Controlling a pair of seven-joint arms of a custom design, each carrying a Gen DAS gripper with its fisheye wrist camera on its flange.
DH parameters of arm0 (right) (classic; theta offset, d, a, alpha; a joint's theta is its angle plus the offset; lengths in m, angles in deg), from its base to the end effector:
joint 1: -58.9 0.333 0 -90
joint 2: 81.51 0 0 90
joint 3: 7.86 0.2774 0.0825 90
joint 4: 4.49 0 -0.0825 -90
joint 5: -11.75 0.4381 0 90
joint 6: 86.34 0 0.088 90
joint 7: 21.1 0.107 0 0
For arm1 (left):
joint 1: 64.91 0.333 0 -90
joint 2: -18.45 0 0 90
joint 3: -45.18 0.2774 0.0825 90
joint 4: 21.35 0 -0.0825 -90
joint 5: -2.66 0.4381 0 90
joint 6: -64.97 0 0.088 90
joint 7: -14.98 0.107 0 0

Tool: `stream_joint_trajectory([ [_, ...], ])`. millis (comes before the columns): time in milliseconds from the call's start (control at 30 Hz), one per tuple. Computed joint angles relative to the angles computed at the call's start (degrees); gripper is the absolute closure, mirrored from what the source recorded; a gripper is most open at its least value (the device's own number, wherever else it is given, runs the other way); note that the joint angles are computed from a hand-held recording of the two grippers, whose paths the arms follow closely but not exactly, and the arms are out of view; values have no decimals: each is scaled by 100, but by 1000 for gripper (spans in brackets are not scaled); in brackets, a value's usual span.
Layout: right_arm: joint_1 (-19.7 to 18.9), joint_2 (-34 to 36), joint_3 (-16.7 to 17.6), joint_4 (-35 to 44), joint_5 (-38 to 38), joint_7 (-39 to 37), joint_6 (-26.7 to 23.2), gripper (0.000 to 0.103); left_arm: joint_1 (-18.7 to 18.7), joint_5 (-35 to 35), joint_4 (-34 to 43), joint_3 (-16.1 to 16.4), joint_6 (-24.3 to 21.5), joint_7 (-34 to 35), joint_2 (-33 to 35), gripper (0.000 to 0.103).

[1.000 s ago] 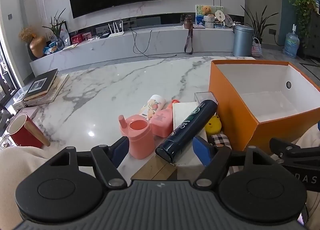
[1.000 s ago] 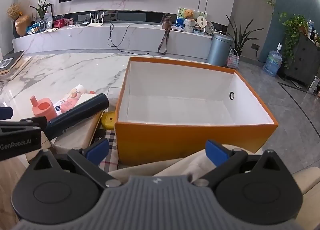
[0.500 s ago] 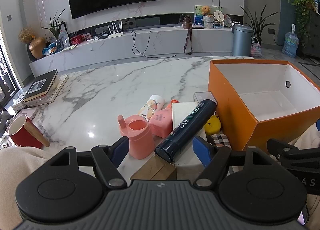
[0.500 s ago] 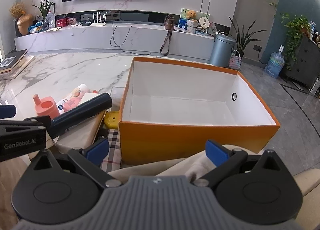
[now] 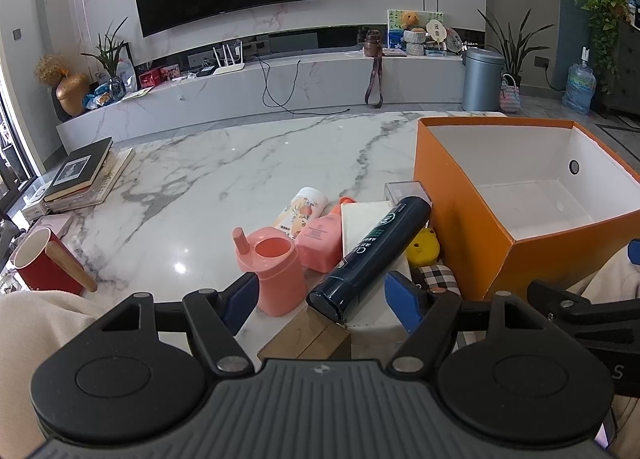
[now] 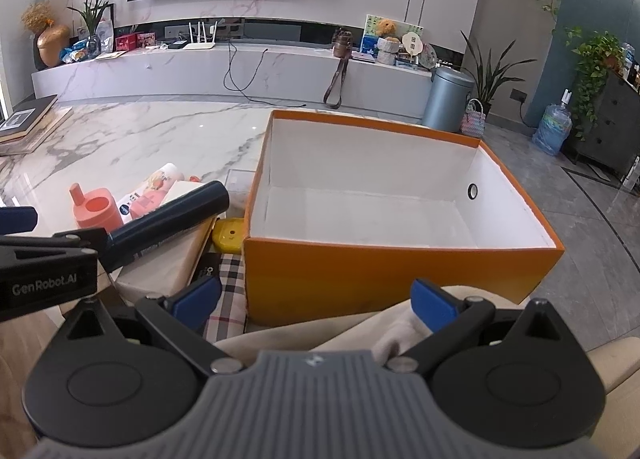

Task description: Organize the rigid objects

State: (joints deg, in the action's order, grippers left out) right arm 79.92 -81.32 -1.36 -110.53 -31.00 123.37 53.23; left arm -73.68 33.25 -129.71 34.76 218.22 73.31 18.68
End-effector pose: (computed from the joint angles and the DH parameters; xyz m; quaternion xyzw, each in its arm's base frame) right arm 0.5858 0.3033 0.5265 -0.6352 0.6570 -0.3238 0.2452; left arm 0.6198 -0.2320 0.5304 -0.5877 0.6933 -0.2787 0.3103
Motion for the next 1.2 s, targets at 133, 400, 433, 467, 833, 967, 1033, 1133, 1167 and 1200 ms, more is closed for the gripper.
stream_joint_trajectory([
  [133, 2, 6, -2, -7, 5, -12, 13, 2, -1, 3, -2, 5, 5, 0, 0, 18],
  [400, 14, 21, -4, 6, 13, -34, -1, 2, -6, 4, 0, 2, 5, -7, 5, 19],
  [433, 15, 19, -4, 4, 12, -35, 2, 2, -9, 18, 0, 0, 5, -23, 8, 19],
  [467, 15, 19, -4, 4, 12, -35, 2, 2, -7, 3, -1, 4, 6, -7, 5, 19],
  [833, 12, 31, -11, 3, 103, -125, 29, 2, -22, -27, -1, -4, 14, 5, 16, 19],
  [967, -35, 24, -45, -46, 487, -309, 293, 2, -34, -570, 61, -3, 8, 477, 91, 24],
  [1033, -80, 19, -72, -96, 934, -548, 591, 4, -33, -912, 117, 7, -67, 776, 124, 31],
  [1133, -123, 106, -78, -61, 1876, -1246, 900, 23, -10, -1571, 313, 23, -362, 1289, 210, 48],
  [1167, -124, 143, -69, -28, 2110, -1446, 930, 29, 11, -1929, 404, 26, -495, 1580, 256, 53],
  [1200, -120, 197, -57, 21, 2328, -1653, 948, 32, 34, -2291, 484, 26, -600, 1882, 302, 63],
])
